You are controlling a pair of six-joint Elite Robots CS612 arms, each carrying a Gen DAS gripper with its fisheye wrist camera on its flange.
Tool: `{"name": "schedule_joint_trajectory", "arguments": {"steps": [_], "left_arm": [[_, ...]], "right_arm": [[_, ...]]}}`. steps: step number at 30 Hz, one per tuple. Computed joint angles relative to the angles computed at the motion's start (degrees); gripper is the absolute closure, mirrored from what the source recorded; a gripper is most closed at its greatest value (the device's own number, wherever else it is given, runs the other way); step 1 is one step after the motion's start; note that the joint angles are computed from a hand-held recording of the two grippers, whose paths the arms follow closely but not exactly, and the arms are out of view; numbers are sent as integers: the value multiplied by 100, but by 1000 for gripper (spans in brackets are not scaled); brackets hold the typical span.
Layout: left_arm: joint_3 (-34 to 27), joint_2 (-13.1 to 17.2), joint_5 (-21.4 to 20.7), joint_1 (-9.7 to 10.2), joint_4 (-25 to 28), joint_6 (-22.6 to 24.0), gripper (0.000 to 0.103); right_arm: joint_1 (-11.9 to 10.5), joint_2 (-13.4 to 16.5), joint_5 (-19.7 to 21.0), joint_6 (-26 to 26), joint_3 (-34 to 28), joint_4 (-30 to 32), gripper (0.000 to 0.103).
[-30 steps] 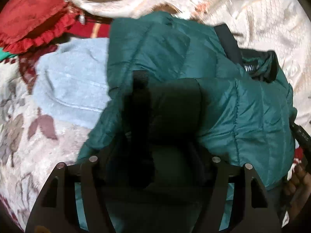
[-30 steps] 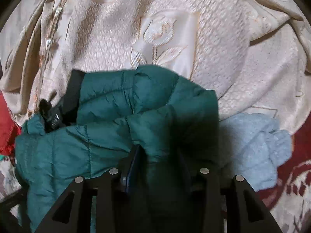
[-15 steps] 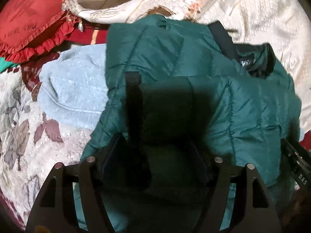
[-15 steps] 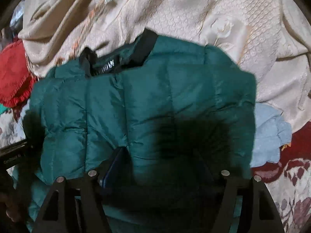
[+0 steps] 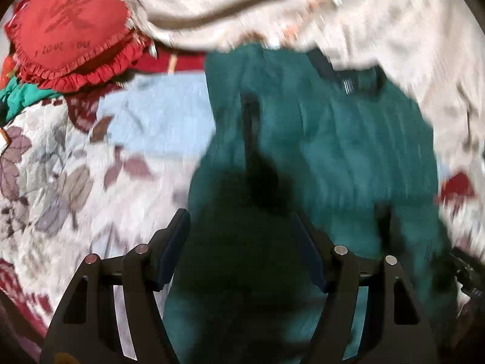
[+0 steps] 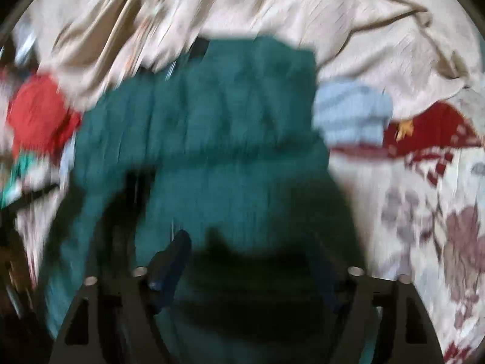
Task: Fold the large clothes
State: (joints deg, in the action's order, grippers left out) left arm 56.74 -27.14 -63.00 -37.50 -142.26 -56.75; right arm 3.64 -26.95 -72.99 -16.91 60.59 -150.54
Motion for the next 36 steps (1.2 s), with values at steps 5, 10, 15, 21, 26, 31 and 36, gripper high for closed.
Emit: {"name": "schedule_joint_trajectory", "arguments": {"steps": [5,10,15,21,26,31,36], "left_arm": [[437,-165,112,-271,264,313,33],[1645,-744,356,-457,-984,-210,33],[2385,-1003,488,-548,-1677,-342,32],[2709,-988,253,-522,-2273,-756,32],[2742,-951,155,-555,-2414,-744,32],[2798,-931,-12,-582,-2607,-771,26],[2811,-769,-966,-557,-3668,-196,26]], "right_arm": [[-287,-420,396,177,1360,-2016,18],[-700,-624,1338,1239,2003,-3141,10],[-811,-572,1559,1311,1999,-2594,10],[-840,-486,2027,894,1880,-1862,10],[-887,-396,2886,721,1860,-1923,10],[-840,-316,2819,919,1806,-2145,10],[-771,-312,2456,823,1798,-2160,9]]}}
